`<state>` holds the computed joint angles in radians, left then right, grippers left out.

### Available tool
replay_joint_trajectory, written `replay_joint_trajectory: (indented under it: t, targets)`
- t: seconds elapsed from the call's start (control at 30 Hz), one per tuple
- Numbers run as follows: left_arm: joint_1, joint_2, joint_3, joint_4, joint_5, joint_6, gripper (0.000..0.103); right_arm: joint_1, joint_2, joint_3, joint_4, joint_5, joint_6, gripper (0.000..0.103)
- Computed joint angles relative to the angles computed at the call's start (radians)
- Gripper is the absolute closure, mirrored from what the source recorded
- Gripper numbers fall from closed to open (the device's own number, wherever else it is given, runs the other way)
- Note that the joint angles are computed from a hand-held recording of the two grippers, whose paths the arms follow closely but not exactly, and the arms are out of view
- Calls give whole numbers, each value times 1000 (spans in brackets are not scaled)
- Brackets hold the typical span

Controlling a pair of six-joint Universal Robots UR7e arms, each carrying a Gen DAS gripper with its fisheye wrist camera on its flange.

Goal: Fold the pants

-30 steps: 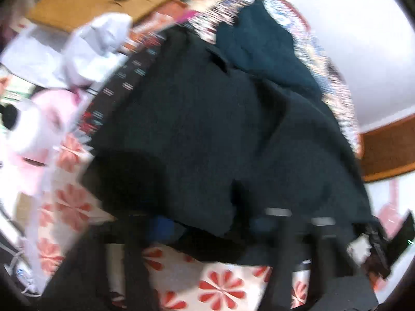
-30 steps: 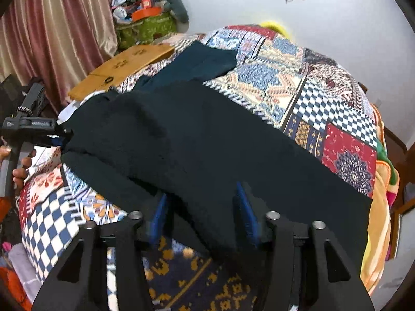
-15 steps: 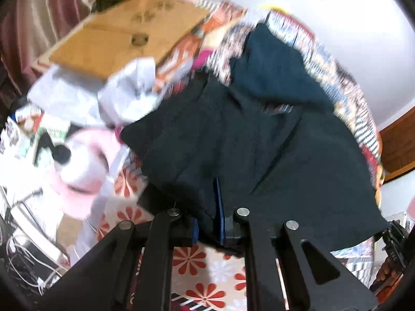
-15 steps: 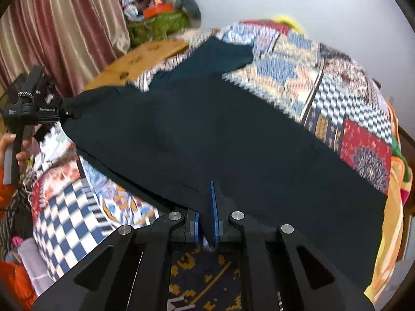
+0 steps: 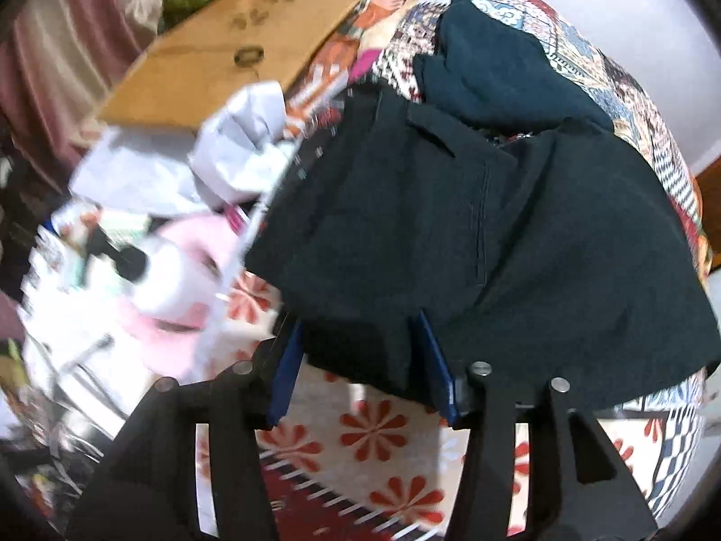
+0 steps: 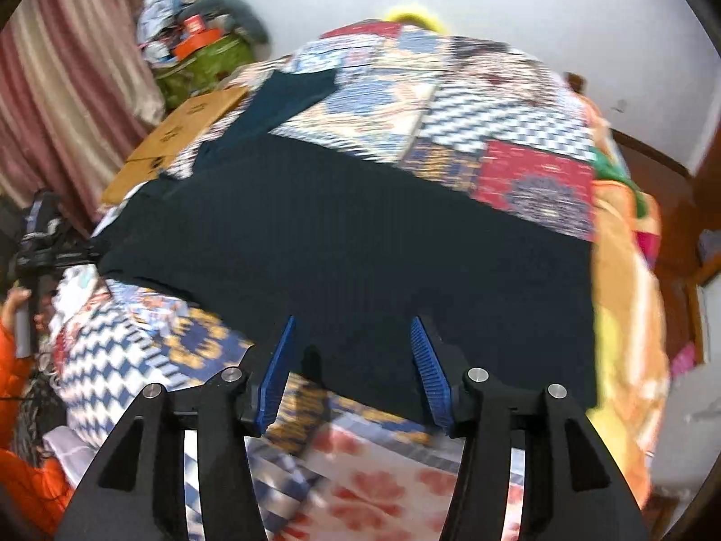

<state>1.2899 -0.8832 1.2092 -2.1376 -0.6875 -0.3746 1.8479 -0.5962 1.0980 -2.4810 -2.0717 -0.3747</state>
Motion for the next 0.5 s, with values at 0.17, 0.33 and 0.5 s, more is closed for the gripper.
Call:
replay_joint_trajectory:
  t: [0.17, 0.33, 0.5]
  targets:
    - [-38, -5, -15, -37, 41, 64, 45, -33, -32, 9, -66, -48, 13, 54]
    - [-65, 55, -94, -120, 25, 180, 35, -86, -23, -23, -111, -63, 71, 54]
    - [-73, 179, -258, -60, -2, 260, 35, -138, -8, -65, -57, -46, 182, 54]
